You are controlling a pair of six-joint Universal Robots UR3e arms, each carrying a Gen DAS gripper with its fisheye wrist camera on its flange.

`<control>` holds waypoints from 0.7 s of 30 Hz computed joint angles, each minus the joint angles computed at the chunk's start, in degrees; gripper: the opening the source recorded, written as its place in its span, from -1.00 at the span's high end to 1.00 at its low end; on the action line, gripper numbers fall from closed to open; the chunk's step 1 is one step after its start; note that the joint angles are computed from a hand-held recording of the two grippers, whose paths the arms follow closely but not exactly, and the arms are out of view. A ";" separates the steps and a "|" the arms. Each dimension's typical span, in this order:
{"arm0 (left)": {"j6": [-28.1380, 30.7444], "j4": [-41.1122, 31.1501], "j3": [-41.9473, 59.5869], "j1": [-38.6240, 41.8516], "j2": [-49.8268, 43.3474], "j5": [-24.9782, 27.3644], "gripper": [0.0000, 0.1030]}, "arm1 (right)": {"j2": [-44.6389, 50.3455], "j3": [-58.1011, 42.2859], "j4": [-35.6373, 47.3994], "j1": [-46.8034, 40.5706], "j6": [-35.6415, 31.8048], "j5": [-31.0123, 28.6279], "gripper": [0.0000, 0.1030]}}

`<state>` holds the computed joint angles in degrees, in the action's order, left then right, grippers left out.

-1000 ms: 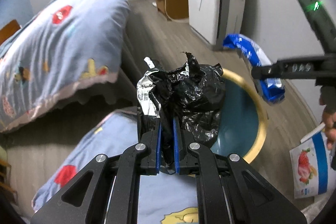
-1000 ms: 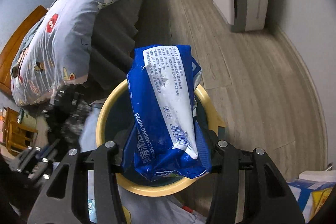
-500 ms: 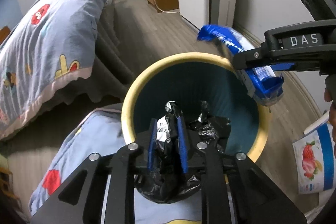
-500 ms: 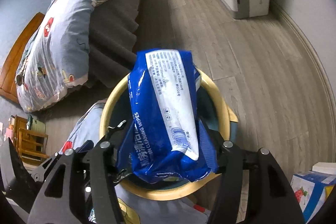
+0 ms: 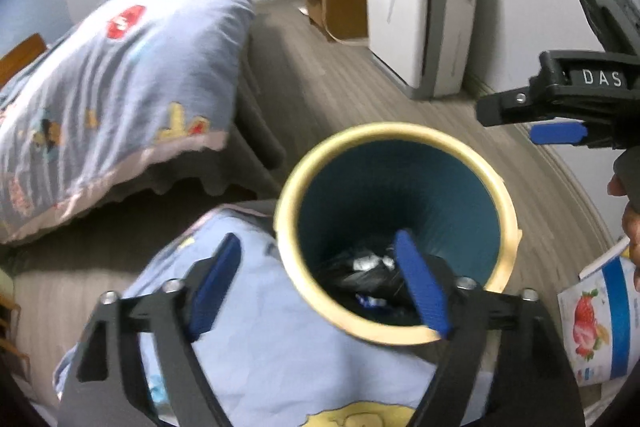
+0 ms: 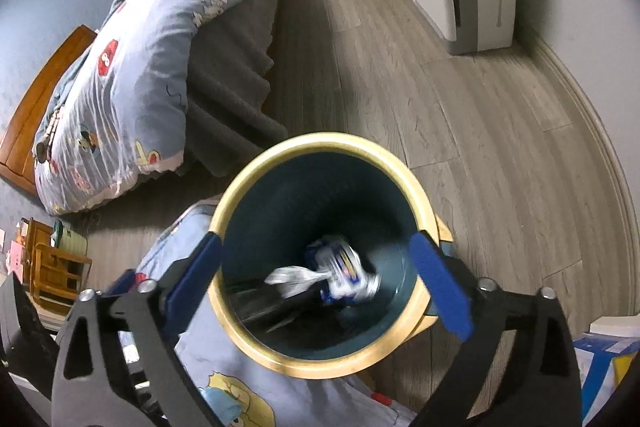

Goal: Collect trash
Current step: 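Move both open tools back over the cushion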

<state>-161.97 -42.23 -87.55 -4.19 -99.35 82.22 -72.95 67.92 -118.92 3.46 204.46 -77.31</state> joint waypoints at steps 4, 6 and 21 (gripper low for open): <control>0.35 -2.43 -2.06 3.58 4.99 -1.28 -0.64 | -0.53 -2.37 1.48 1.27 0.25 -2.04 -0.89; 0.99 -4.14 -3.83 5.84 8.41 -1.93 -0.64 | -0.64 -3.75 2.59 2.38 0.17 -3.31 -0.89; 17.54 -29.54 -12.85 38.73 40.30 -17.97 -0.82 | 2.95 -19.41 8.68 19.54 3.18 -13.54 -0.89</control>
